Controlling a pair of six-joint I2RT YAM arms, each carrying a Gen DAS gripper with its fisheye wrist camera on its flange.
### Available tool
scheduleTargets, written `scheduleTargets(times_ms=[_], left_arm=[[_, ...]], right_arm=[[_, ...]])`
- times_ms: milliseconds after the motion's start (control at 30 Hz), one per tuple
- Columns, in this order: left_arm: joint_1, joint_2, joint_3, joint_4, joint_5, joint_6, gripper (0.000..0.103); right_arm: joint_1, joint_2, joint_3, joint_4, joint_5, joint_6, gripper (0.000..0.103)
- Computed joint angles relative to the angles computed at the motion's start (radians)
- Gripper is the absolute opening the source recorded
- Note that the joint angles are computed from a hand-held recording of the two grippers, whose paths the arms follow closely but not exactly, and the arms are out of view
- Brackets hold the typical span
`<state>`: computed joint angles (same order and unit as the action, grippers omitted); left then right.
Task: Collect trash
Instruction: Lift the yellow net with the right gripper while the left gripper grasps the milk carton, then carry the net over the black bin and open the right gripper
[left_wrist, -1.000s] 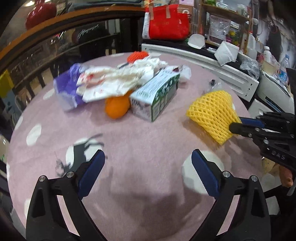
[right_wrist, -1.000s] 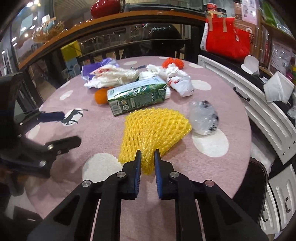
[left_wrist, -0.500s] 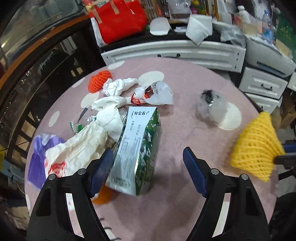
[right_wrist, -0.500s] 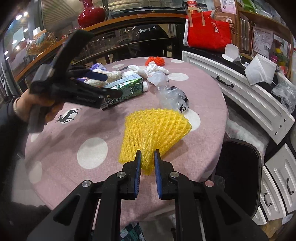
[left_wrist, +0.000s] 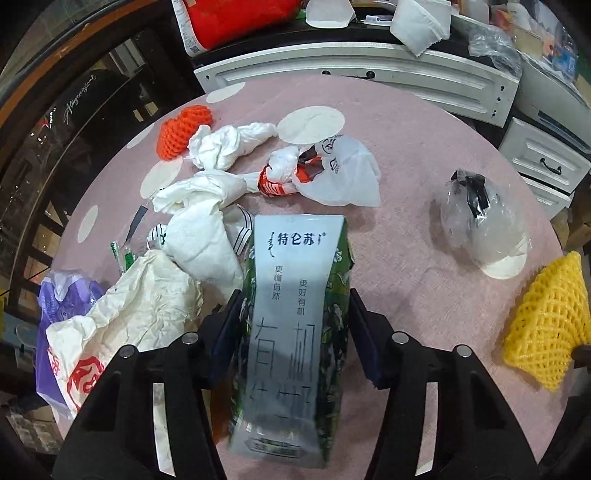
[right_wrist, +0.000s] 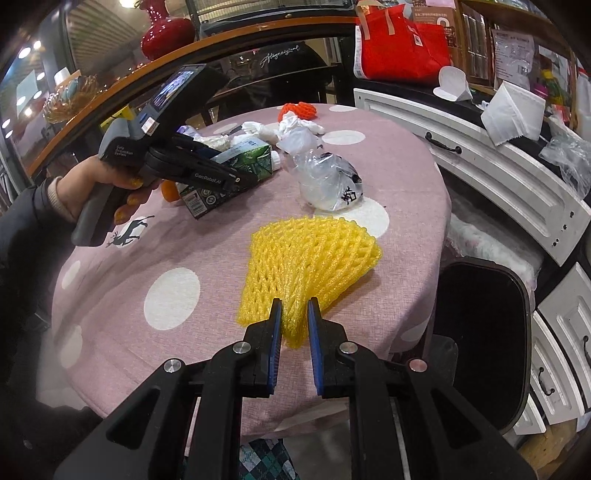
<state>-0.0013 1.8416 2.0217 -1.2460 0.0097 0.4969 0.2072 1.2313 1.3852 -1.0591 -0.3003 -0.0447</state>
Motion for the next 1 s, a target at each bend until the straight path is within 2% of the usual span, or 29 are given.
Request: scheduleTargets(times_ms=[233, 533, 733, 867, 1000], left_arm=[[-0.007, -0.125, -0.123, 0.047, 0.052, -0.061, 0.051], [0.001, -0.354, -0.308, 0.085, 0.170, -0.167, 0.051], [-0.004, -0.501, -0.389, 0.090, 0.260, -0.258, 0.051], [-0.078, -0.580, -0.440, 0.117, 0.240, -0.287, 0.051], [-0.171, -0.603, -0.457, 0.117, 0.233, -0.340, 0.051]], right_arm=[[-0.008, -0.015, -0.006, 0.001, -0.013, -0.001, 0.014], [-0.054, -0.054, 0.011, -0.035, -0.029, -0.038, 0.014], [-0.216, -0.084, 0.023, -0.084, -0.086, -0.099, 0.014], [-0.390, -0.077, 0.011, -0.110, -0.120, -0.159, 0.014], [-0.521, -0.050, -0.036, -0.078, -0.074, -0.203, 0.014]])
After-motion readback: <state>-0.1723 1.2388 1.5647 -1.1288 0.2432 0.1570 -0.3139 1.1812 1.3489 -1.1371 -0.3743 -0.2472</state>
